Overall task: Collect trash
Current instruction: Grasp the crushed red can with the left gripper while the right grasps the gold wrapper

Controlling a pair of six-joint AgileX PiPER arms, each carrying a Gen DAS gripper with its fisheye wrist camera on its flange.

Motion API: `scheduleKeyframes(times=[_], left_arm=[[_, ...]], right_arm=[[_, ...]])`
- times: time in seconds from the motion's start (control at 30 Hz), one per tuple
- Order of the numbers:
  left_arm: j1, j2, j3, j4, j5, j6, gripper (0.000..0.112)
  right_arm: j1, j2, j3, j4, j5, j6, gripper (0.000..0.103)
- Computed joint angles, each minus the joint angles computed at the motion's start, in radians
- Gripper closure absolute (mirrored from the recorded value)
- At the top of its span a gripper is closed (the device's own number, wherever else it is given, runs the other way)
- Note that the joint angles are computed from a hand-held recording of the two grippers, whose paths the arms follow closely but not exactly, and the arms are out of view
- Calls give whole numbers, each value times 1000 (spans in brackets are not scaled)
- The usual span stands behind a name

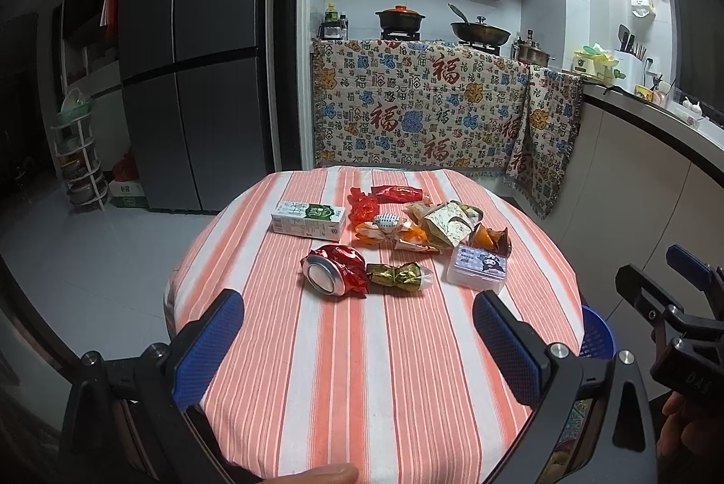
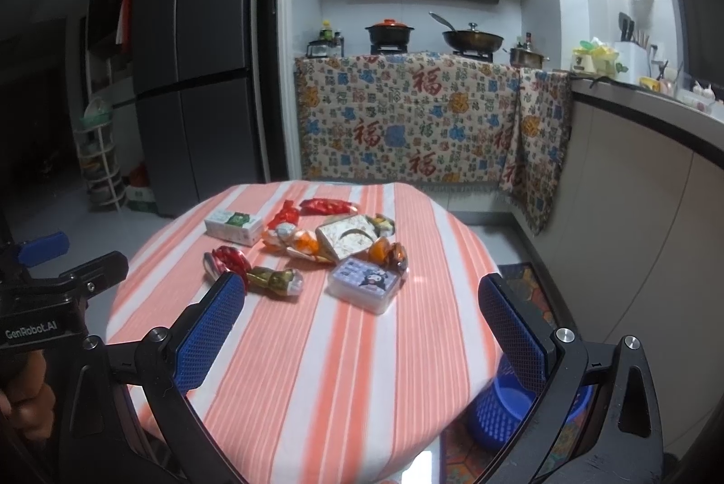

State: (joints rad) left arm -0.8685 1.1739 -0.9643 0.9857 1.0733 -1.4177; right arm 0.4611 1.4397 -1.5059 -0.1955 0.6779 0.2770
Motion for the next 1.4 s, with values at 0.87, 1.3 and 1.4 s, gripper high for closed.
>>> scheduleKeyframes(times=[0.87,1.3,1.4], left_arm=[[570,423,-181,-313,-443,212,9],[618,804,-597,-348,-184,330,10],[662,701,-427,-370,-297,418,10]], right_arm=[[-66,119,139,239,-86,-195,0],[-114,148,151,353,-93,-323,0],[-126,169,129,368,-76,-345,0]])
